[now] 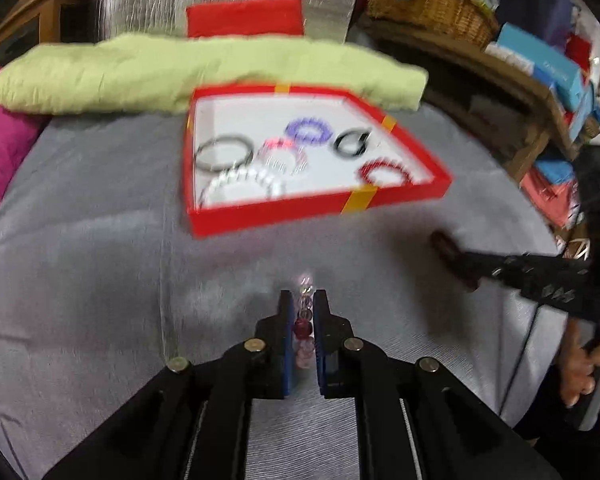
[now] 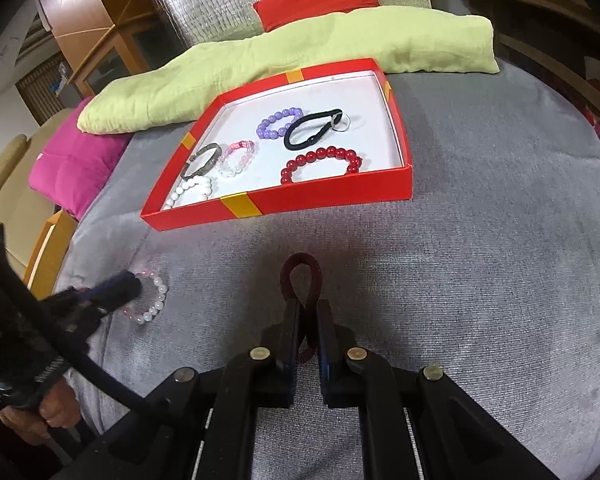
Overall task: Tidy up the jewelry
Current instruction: 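Lift and carry the hair tie and pink bracelet toward the red box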
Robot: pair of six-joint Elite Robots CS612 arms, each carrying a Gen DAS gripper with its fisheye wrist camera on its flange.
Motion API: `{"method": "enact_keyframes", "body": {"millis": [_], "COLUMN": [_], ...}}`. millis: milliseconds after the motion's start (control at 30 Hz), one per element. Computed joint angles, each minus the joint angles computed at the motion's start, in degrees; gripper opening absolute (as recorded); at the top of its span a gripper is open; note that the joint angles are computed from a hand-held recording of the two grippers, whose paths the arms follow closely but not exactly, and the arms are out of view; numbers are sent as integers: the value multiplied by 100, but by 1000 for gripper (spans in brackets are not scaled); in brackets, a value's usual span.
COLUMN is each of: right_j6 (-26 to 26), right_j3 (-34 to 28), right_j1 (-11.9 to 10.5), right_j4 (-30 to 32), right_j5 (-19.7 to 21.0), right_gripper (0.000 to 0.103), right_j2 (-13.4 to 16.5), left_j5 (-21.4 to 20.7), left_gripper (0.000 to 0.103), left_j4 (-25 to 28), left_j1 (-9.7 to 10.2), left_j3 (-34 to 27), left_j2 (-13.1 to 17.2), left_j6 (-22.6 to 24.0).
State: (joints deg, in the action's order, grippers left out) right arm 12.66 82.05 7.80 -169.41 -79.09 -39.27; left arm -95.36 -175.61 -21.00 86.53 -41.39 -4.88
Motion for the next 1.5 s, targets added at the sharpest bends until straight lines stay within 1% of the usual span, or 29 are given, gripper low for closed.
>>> {"method": "enact_keyframes", "body": {"millis": [67,133,167,200,233,333,367,433,500,567,633,667,700,733,767,800,833,867,967,1167,1267,1500], "right_j6": [10,22,27,34,43,64,65,63,68,61,62,64,62,64,66,64,57,52,58,71,70,200], "right_j3": [-9,-5,-9,-3,3,8,7,-3,-9,-5,-13,-11,-11,-9,-8,-8,-10,-10,-10,32,85,162], "right_j1": [1,0,0,-2,-5,-9,-10,-10,-15,-13,-11,-11,-10,-10,-11,-9,-5,-2,2,-3,-11,-41], "right_j4": [37,62,69,64,60,62,71,87,115,123,135,137,138,136,137,135,132,129,101,-53,-287,-910], "right_j5": [-10,-24,-32,-42,-44,-63,-65,-78,-63,-68,-67,-65,-72,-75,-68,-70,-84,-90,-106,-60,1,167], "right_gripper": [9,9,9,9,9,9,9,9,9,9,9,9,9,9,9,9,9,9,9,9,9,9], "right_j2": [2,-2,-2,-6,-9,-10,-10,-3,-2,-6,-2,-4,-4,-6,-7,-6,-5,-4,0,-15,-38,-62], "left_j5": [134,60,37,99,136,-76,-51,85,66,108,110,69,62,47,19,3,4,30,62,55,28,-31], "left_gripper": [12,28,42,52,54,56,57,57,57,57,55,46,35,32,26,17,13,11,10,10,10,10], "left_j4": [161,237,195,108,52,11,34,123,181,334,293,283,283,278,272,258,248,237,191,-54,-320,-1156], "left_j1": [4,33,40,31,26,33,22,-33,-49,-61,-58,-48,-42,-34,-25,-19,-21,-30,-43,-30,-30,-42], "left_j3": [-2,-1,24,65,87,94,93,83,60,25,45,50,51,49,51,55,63,78,89,129,171,237], "left_j2": [-3,-8,-17,-32,-40,-51,-50,-43,-32,-16,-18,-20,-21,-19,-22,-24,-28,-37,-49,-87,-115,-129], "left_j6": [-73,-154,-191,-204,-190,-86,-33,192,334,370,383,376,358,338,324,323,342,370,407,300,271,163]}}
